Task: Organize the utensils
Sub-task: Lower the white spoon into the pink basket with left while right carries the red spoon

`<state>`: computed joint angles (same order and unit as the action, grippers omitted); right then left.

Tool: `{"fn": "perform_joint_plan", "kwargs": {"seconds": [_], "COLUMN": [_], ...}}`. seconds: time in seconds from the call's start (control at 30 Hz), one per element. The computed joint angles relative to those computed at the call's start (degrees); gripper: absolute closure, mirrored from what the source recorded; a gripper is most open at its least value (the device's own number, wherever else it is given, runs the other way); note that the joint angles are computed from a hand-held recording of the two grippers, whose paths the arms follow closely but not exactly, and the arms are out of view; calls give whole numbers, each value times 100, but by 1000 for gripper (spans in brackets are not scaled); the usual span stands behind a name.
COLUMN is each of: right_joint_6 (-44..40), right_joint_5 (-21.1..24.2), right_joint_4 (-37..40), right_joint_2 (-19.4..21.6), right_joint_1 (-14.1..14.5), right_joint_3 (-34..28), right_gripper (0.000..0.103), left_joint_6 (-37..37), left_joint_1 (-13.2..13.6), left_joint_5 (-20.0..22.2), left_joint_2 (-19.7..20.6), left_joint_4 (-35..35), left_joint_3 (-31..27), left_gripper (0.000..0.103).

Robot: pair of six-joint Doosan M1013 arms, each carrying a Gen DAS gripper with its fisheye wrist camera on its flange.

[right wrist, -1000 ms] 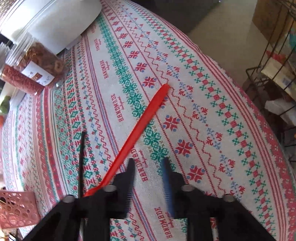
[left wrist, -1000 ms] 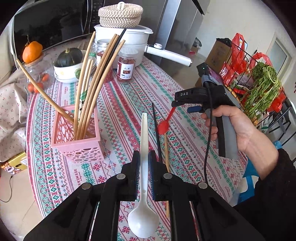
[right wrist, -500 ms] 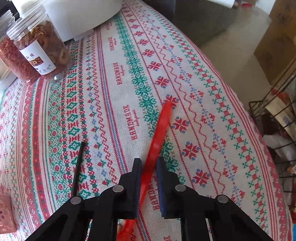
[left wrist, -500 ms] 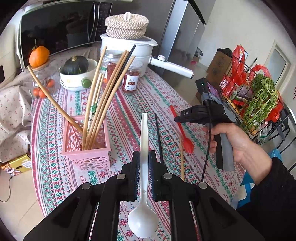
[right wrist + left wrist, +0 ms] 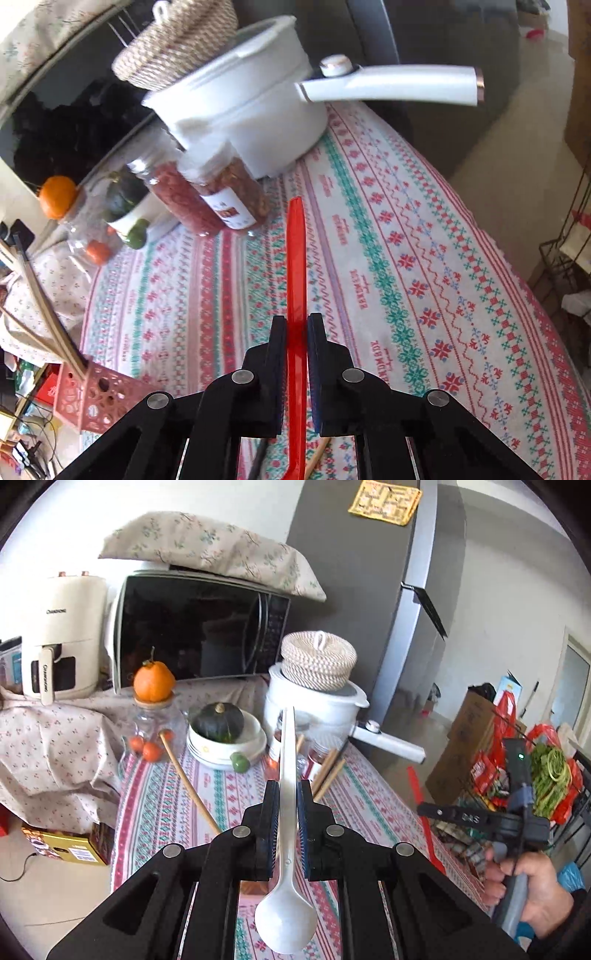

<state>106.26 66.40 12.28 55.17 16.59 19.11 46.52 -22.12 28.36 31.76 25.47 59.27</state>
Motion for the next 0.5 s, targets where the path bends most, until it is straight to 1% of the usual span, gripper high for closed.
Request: {"fn": "perform_joint_plan", "kwargs": {"seconds": [0.07, 0.13, 0.27, 0.37, 0.5], "right_joint_6": [-169, -302, -546, -735, -930], "right_joint_5": [-377, -674, -1210, -1613, -1874], "right_joint_4": [29, 46, -24, -43, -38], "right_joint_2": [-229, -411, -657, -846, -911], "right_joint_1": [44, 88, 176, 221, 260], "right_joint_3": [381, 665, 1064, 1384, 1520], "right_gripper": [94, 94, 94, 94, 94], "left_joint_6": [-709, -1255, -1954, -2168, -2119], "left_joint_1": [0, 6, 15, 12, 21], "left_joint_5": [-115, -153, -172, -161, -161], "left_joint_2": [46, 114, 270, 384, 494], "left_joint_4": [734, 1267, 1962, 2254, 2168], "left_joint_3": [21, 15, -70, -148, -201], "left_gripper": [93, 93, 93, 93, 93]}}
